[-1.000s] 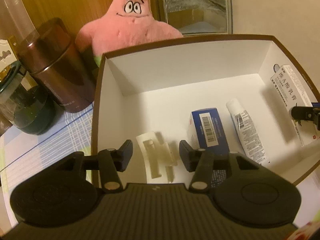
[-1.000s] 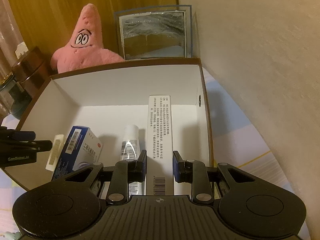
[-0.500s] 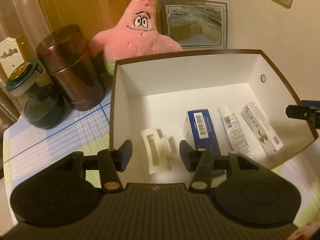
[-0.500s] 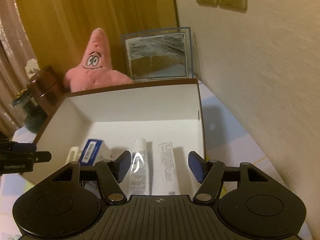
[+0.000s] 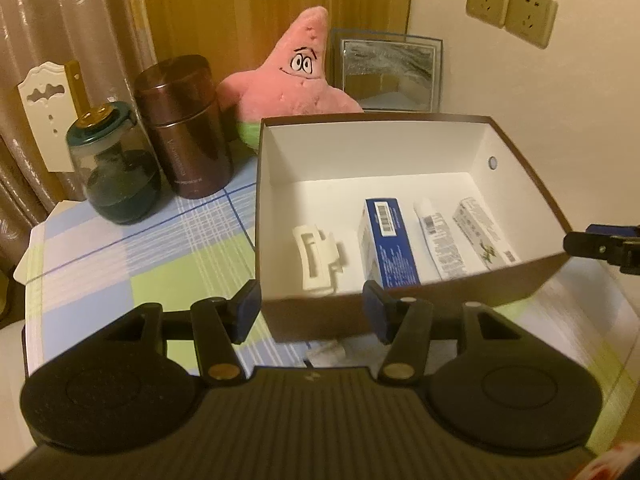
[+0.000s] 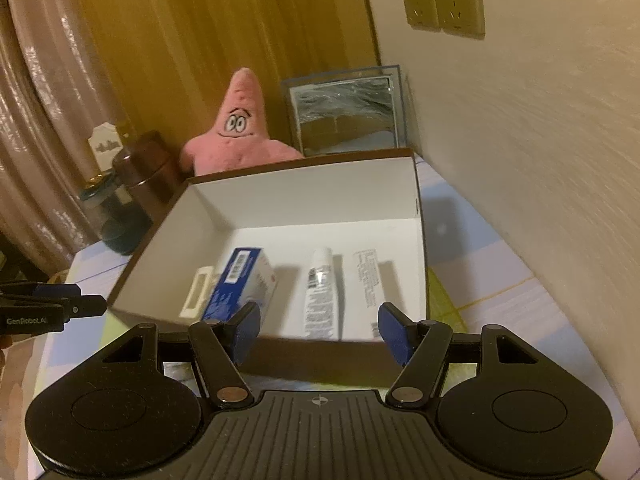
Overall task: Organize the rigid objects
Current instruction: 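Withdraw both grippers up and away from the brown box, then move the left gripper to the mint green fan while the right gripper approaches the purple tube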
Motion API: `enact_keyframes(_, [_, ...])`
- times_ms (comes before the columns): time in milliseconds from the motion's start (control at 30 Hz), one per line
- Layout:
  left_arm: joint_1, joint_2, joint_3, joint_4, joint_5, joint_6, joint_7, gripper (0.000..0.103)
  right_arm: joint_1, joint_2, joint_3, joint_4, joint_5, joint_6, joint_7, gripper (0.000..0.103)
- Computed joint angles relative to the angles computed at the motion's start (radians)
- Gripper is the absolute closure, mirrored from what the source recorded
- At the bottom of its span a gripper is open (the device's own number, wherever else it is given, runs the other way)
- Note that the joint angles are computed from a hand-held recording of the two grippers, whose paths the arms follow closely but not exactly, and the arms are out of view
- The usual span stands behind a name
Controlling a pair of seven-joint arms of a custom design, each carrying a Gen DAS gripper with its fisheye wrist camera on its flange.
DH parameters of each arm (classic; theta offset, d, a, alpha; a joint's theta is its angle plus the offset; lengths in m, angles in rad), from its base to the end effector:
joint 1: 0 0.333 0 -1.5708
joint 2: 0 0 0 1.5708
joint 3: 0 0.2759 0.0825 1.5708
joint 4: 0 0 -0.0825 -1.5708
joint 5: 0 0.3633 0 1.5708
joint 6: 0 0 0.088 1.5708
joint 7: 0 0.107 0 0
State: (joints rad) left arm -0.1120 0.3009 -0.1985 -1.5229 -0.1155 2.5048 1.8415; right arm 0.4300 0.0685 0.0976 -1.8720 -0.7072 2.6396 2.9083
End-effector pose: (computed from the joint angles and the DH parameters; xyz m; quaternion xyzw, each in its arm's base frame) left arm 0.6412 -0.1863 0.5365 -0.4860 0.8037 -0.2930 0.1790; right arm 0.5139 0.3172 0.5176 -0.5383 0.7349 -0.2076 0.3565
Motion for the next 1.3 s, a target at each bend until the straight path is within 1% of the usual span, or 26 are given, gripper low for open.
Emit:
enact_keyframes(100, [0.021, -0.084, -0.009, -0.108, -0.051, 0.032, 0.033, 0.049, 0.009, -0.027, 0.013, -0.024, -0.007, -0.004, 0.015, 0.038])
enact_keyframes(200, [0.031, -0.161, -0.005, -0.204, -0.100, 0.058, 0.066, 0.049, 0.015, -0.055, 0.029, -0.052, -0.014, -0.005, 0.040, 0.038])
enact_keyframes(333, [0.034, -0.244, 0.013, -0.303, -0.156, 0.084, 0.086, 0.049, 0.020, -0.076, 0.052, -0.075, 0.003, -0.012, 0.039, 0.038])
enact_keyframes(567, [0.028, -0.364, 0.052, -0.442, -0.204, 0.109, 0.101, 0.049, 0.040, -0.089, 0.084, -0.098, 0.020, -0.020, 0.052, 0.038])
enact_keyframes(933, [0.013, -0.483, 0.098, -0.590, -0.228, 0.135, 0.136, 0.049, 0.083, -0.062, 0.103, -0.080, 0.041, -0.024, 0.054, 0.038])
enact_keyframes(1167, [0.008, -0.544, 0.117, -0.683, -0.231, 0.158, 0.154, 0.049, 0.125, -0.021, 0.101, -0.049, 0.066, -0.024, 0.039, 0.038])
enact_keyframes(1300, [0.006, -0.569, 0.132, -0.729, -0.229, 0.154, 0.165, 0.049, 0.147, 0.010, 0.096, -0.028, 0.088, -0.020, 0.024, 0.038])
